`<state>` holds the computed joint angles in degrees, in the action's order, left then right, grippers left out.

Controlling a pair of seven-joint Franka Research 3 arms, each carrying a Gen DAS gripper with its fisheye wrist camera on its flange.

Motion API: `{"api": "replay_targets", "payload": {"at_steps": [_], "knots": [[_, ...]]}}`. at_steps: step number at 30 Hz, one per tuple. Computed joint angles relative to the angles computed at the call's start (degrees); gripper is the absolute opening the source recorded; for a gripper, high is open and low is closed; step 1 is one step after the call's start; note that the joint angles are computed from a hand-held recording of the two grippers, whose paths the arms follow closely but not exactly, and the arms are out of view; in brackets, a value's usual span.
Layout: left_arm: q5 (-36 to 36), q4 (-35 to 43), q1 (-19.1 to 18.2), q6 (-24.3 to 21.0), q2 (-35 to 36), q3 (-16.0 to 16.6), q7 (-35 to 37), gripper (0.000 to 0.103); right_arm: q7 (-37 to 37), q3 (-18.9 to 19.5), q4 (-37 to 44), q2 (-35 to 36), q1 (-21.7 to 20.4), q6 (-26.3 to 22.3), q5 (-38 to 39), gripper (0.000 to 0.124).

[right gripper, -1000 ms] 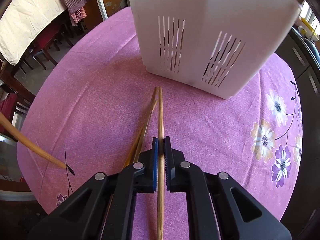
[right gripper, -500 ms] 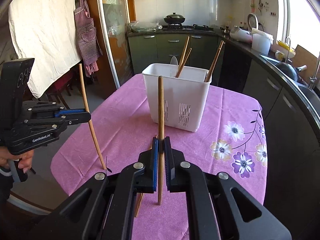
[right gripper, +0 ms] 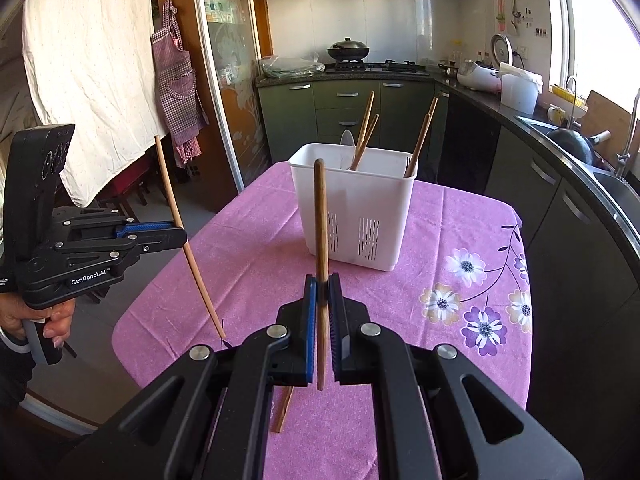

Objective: Organize utensils
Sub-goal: 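Insert both chopsticks into the white basket and open both tools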

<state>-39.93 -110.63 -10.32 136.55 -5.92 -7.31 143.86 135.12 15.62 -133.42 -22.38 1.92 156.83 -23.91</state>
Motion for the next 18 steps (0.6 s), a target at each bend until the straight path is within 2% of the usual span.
{"api": "replay_targets", "payload": {"at_steps": [9,15,18], "knots": [[-0.21,9.1,0.59,-4.31,3.07,-0.84,-2.8,0.006,-3.71,-2.52,4.21,1.42,0.12,2.58,2.01,0.007],[-3.16,17.24,0.4,-2.75,5.16,-2.38,-2.72,0.006,-4.37,-2.81,10.02,3.35,-2.87,5.65,1.36,0.007],[-4.58,20.95,0.01,0.49,6.85,-3.57,-2.5,0.006,-3.48,-2.42,13.08,4.43,-4.74,7.71,-0.07,0.007]]}}
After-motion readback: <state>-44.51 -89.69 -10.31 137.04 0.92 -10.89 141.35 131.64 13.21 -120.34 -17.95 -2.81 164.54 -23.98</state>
